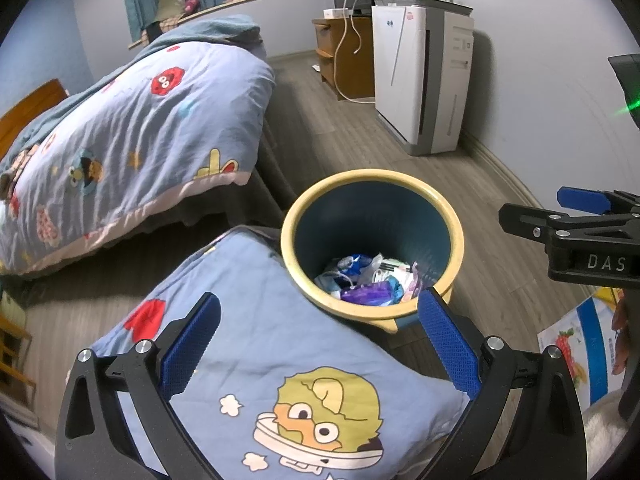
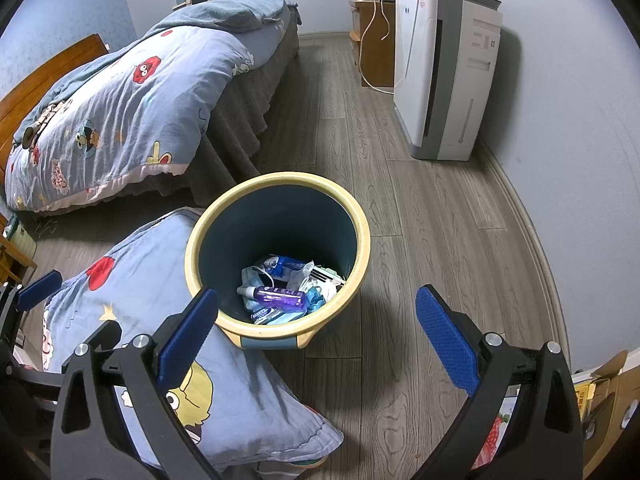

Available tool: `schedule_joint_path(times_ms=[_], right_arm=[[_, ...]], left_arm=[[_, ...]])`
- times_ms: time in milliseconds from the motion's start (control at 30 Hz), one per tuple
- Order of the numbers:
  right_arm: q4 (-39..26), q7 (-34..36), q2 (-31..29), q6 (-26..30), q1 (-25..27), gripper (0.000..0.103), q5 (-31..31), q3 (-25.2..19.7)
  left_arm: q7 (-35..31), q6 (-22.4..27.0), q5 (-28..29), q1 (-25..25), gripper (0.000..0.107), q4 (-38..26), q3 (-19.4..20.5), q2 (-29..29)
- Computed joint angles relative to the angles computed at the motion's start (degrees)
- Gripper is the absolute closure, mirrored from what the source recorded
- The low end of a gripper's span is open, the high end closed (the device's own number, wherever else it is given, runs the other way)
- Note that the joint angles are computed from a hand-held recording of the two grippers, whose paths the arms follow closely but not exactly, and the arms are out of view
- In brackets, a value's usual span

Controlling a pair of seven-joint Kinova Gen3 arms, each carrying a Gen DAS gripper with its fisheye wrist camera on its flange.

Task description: Collect trash

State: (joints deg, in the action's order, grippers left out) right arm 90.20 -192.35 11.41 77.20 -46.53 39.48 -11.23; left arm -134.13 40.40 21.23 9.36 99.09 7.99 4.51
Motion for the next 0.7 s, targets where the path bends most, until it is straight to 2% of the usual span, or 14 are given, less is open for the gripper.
schedule_joint_path(times_ms=[333, 500, 700], right_arm=[[0.0, 0.0, 0.0, -0.2, 0.1, 0.006, -0.1, 0.0], [0.2, -0.1, 0.0, -0.1, 0.1, 0.006, 0.0, 0.0], [-0.2, -1.3, 0.5, 0.6, 0.1, 0.006, -0.1, 0.3]], left_arm=[[-3.9, 2.2, 3.2, -1.2, 0.010, -0.5, -0.1, 0.6], [-4.2, 1.1, 2.3, -0.7, 0.010, 0.4, -0.1, 0.0], [-1.4, 1.6, -0.8, -0.3, 0.010, -0.1, -0.5, -0.1]])
